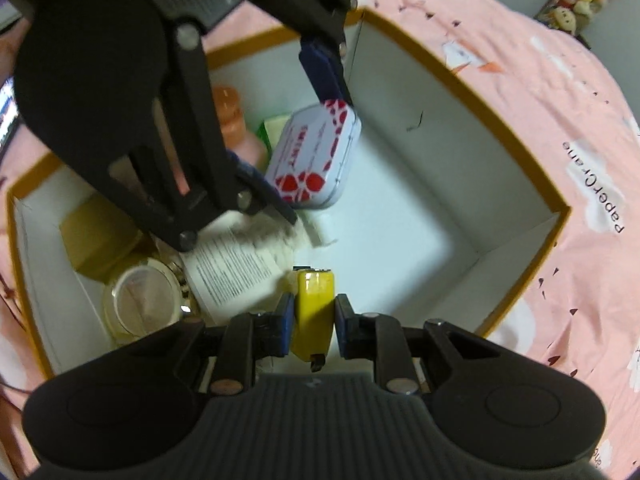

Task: Organize rigid objects
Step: 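Carry the IMINT tin and yellow tape measure over the orange box, then open the right tool to drop the tape measure while the left tool lowers the tin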

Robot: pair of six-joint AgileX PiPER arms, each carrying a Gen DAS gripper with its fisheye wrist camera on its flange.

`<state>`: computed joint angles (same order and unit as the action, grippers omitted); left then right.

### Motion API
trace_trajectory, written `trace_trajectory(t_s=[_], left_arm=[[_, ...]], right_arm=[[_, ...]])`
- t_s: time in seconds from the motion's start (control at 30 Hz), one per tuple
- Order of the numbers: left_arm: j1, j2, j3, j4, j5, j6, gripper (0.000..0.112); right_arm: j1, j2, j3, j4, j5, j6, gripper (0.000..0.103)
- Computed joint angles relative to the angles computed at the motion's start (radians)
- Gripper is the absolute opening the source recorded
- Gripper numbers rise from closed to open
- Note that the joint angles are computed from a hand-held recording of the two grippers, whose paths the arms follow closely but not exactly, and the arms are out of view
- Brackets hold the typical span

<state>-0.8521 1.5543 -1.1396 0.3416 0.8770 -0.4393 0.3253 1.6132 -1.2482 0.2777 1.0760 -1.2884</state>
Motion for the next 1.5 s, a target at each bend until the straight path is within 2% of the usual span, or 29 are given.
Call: trace_trajectory(t_s=[0.33, 0.5, 0.73, 0.9, 0.97, 1.03, 1.1, 1.2, 1.33, 1.5], left_arm=[[0.015, 0.023, 0.008, -0.003, -0.030, 0.012, 0.071], [0.011, 0.013, 0.020, -0.011, -0.041, 0.004, 0.071], [0.006, -0.004, 0.025, -0.026, -0.046, 0.004, 0.071], [-0.003, -0.028, 0.023, -0.048, -0.044, -0.003, 0.071], [-0.002, -0.031, 0.010, -0.070, -0.035, -0.011, 0.071], [0.004, -0.027, -0.008, -0.103, -0.029, -0.009, 0.071], [0.009, -0.022, -0.021, -0.139, -0.029, 0.006, 0.071], [0.008, -0.002, -0.050, -0.173, -0.024, 0.015, 0.071], [0.022, 0.033, -0.080, -0.246, -0.034, 0.021, 0.071], [0.059, 0.109, -0.116, -0.354, -0.055, 0.032, 0.071]], right_arm=[[0.047, 0.062, -0.018, -0.040, -0.046, 0.018, 0.021], [0.060, 0.005, 0.056, -0.072, -0.161, 0.000, 0.022], [0.030, -0.051, 0.106, -0.019, -0.209, -0.058, 0.022], [-0.081, -0.127, 0.122, 0.142, -0.145, -0.134, 0.026], [-0.139, -0.165, 0.147, 0.224, -0.137, -0.158, 0.035], [-0.202, -0.196, 0.162, 0.305, -0.128, -0.180, 0.038], [-0.274, -0.227, 0.181, 0.384, -0.112, -0.202, 0.038], [-0.352, -0.259, 0.208, 0.461, -0.130, -0.191, 0.040], [-0.457, -0.264, 0.226, 0.531, -0.136, -0.133, 0.046], [-0.545, -0.231, 0.251, 0.590, -0.117, -0.108, 0.046]])
